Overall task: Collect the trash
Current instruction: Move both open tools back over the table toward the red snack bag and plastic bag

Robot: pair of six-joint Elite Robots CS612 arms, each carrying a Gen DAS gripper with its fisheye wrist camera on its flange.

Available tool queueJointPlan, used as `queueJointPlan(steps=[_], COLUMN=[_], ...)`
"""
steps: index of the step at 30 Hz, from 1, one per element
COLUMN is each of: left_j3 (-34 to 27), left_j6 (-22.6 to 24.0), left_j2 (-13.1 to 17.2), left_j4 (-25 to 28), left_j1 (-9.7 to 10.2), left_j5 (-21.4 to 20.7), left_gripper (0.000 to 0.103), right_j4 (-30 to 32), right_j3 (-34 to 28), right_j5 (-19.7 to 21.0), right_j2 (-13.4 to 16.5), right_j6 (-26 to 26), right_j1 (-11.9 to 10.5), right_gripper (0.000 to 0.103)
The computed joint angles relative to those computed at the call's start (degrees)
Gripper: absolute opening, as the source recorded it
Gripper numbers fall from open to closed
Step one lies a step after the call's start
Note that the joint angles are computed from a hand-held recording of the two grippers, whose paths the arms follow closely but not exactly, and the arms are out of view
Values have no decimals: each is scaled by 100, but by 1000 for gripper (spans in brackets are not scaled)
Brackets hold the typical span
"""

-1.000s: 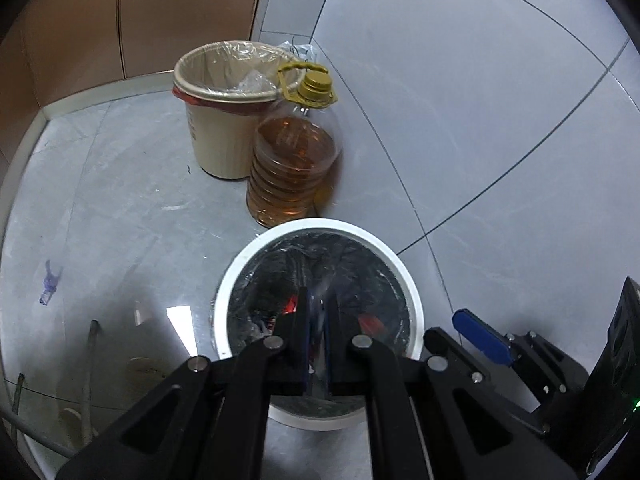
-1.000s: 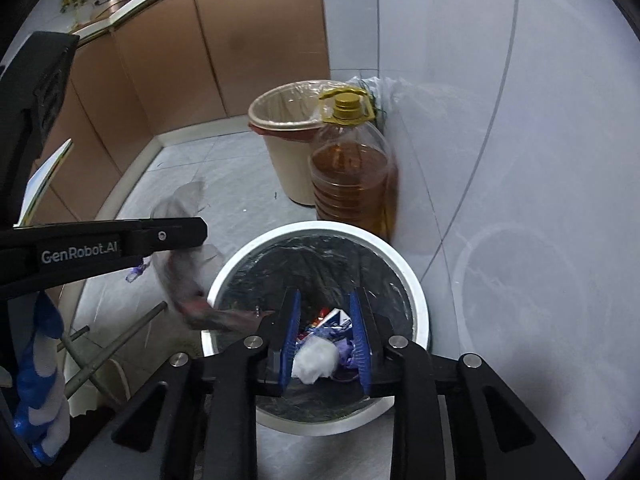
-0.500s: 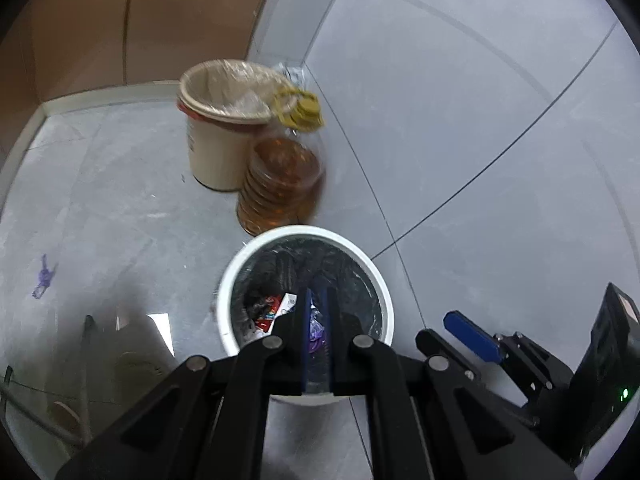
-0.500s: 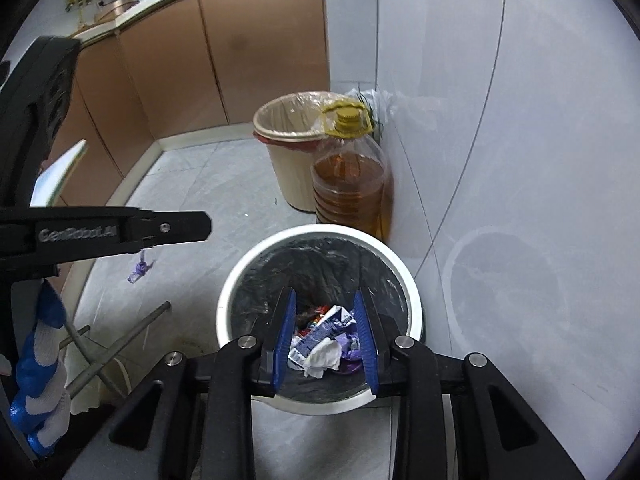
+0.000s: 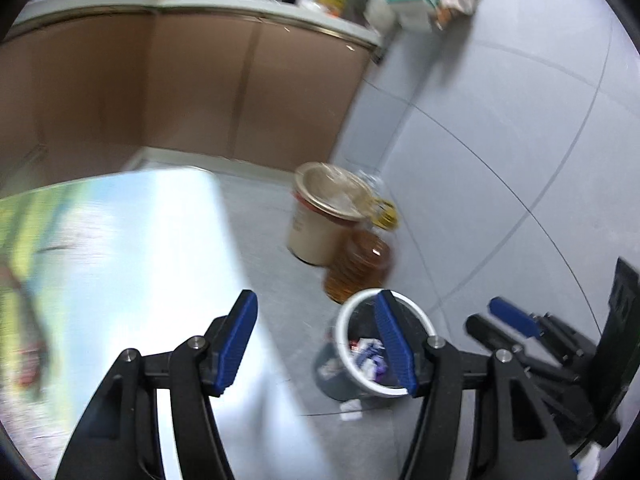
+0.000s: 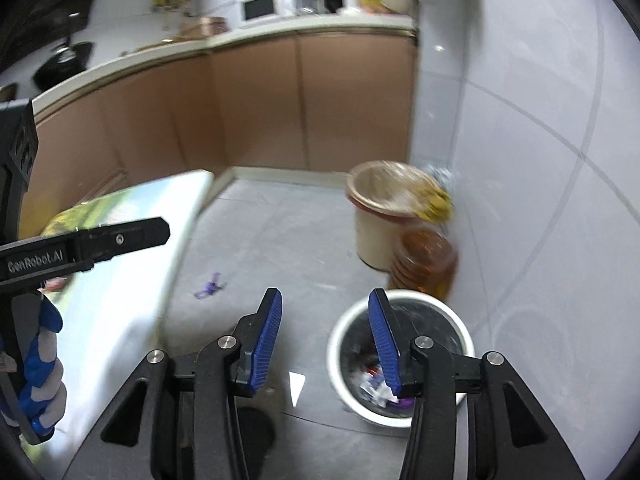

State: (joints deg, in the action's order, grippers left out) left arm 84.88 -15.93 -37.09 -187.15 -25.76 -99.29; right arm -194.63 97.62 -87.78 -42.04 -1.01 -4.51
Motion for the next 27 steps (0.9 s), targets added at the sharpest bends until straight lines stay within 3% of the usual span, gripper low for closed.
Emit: queueJointPlan(steps=[6, 13, 20, 27], left_j3=[786, 1404, 1703, 1623], left_j6=[-234, -456, -801, -1604], left_j2=[-432, -687, -706, -508], left_j4=[-507, -981, -1202, -741], left_j1=[363, 769, 1222, 1715], left_j5=[558, 1071, 1559, 1869], left_gripper=[59, 59, 66, 68], right_j4=[-33, 125, 575, 1272], right_j3=[-92, -331, -693, -1384], right_j5=[394, 777, 1023, 1330], right_j2=[-113, -101, 51, 435], right_j6=[-275, -453, -677, -754], right_j1=[292, 613, 856, 1121], right_gripper=[47, 48, 50, 62])
